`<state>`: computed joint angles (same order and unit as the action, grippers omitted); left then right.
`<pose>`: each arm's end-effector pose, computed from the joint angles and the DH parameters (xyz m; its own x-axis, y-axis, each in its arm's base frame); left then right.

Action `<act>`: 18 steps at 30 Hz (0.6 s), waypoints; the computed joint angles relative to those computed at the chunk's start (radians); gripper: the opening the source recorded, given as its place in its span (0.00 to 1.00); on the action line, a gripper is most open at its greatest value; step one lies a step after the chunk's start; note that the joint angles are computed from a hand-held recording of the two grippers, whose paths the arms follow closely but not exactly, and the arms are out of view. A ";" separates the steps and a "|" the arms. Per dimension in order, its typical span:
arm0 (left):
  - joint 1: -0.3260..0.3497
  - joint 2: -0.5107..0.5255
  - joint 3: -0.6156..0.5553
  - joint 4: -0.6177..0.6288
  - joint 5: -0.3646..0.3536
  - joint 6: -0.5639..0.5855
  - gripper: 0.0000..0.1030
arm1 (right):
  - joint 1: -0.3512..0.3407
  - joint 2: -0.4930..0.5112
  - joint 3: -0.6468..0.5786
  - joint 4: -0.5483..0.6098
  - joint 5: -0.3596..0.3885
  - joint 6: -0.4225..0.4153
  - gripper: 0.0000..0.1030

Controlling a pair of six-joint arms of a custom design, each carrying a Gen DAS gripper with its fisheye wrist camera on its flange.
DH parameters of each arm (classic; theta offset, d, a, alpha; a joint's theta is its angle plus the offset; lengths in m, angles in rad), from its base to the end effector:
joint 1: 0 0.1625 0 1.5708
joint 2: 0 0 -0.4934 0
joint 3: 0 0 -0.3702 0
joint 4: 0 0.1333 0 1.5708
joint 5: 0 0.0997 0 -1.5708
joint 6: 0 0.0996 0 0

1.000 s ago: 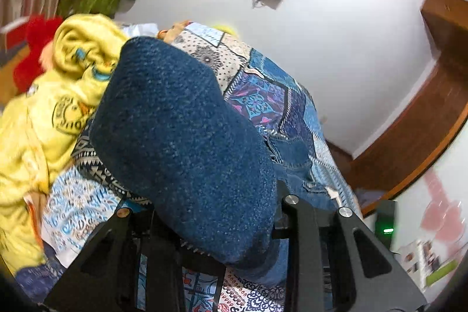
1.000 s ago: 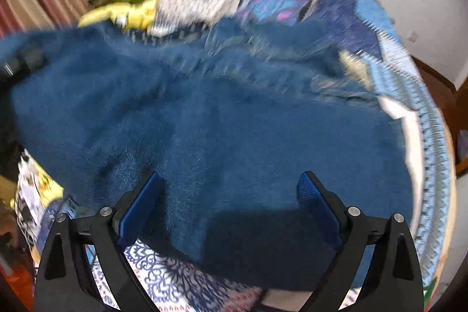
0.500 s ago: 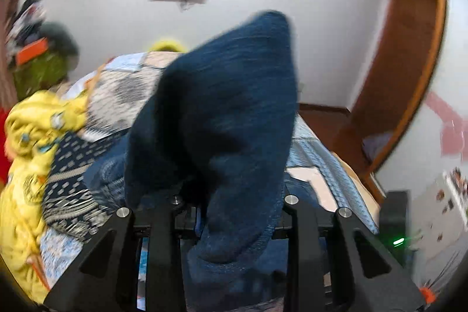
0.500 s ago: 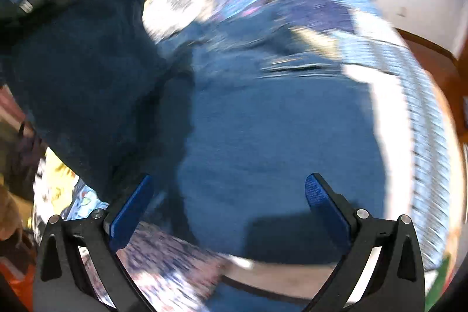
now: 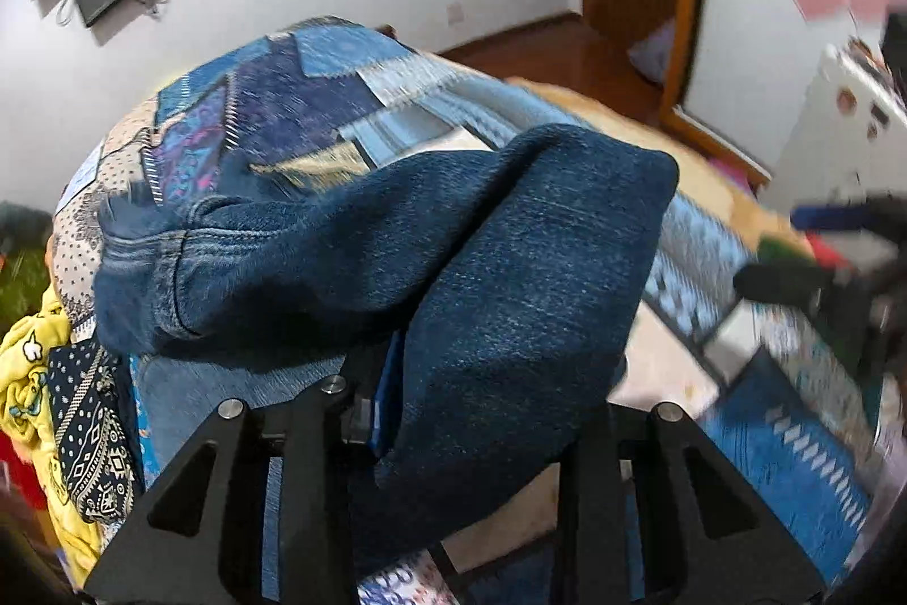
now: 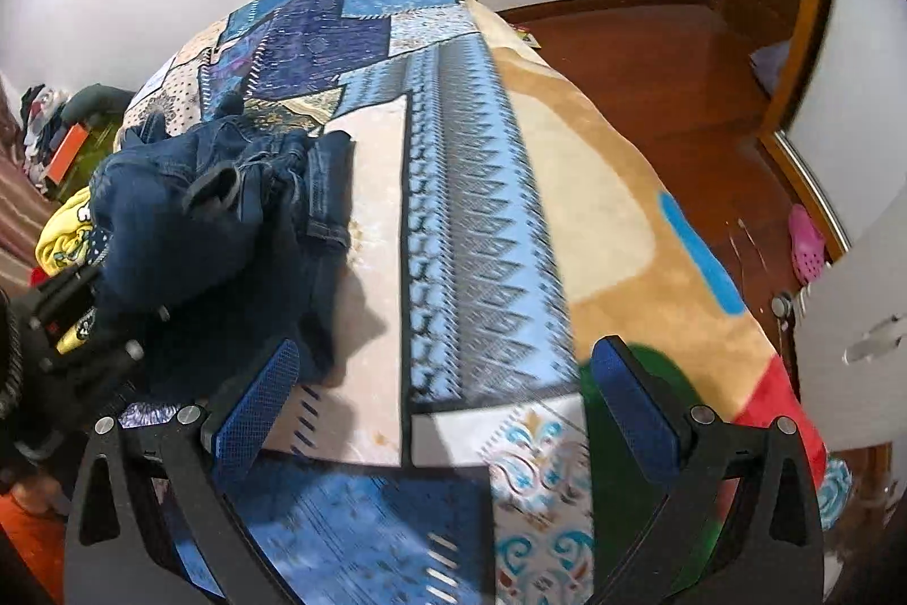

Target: Fold large clothes

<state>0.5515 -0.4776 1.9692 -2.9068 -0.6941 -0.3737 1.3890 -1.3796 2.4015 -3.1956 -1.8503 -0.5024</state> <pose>-0.3637 -0.4701 -0.0581 -0.5248 0.3764 -0.7635 0.6981 0.7036 -0.1329 0.0275 -0.4355 0.3088 -0.8755 -0.1029 0.4722 -0.3111 0.8678 -0.3875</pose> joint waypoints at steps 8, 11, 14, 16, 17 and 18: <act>0.010 -0.047 0.044 0.050 -0.151 0.015 0.49 | 0.017 -0.017 -0.007 0.013 0.010 -0.005 1.00; -0.002 -0.076 0.062 0.062 -0.191 -0.031 0.54 | 0.033 -0.031 0.001 0.004 0.016 -0.017 1.00; -0.008 -0.115 0.080 0.077 -0.206 -0.071 0.70 | 0.058 -0.043 0.005 -0.008 0.008 -0.031 1.00; -0.019 -0.157 0.120 0.063 -0.210 -0.119 0.83 | 0.079 -0.049 0.008 -0.017 0.007 -0.040 1.00; -0.027 -0.180 0.148 0.039 -0.200 -0.142 0.86 | 0.092 -0.050 0.009 -0.020 0.006 -0.046 1.00; -0.034 -0.210 0.184 0.008 -0.186 -0.167 0.86 | 0.103 -0.047 0.010 -0.027 0.004 -0.051 1.00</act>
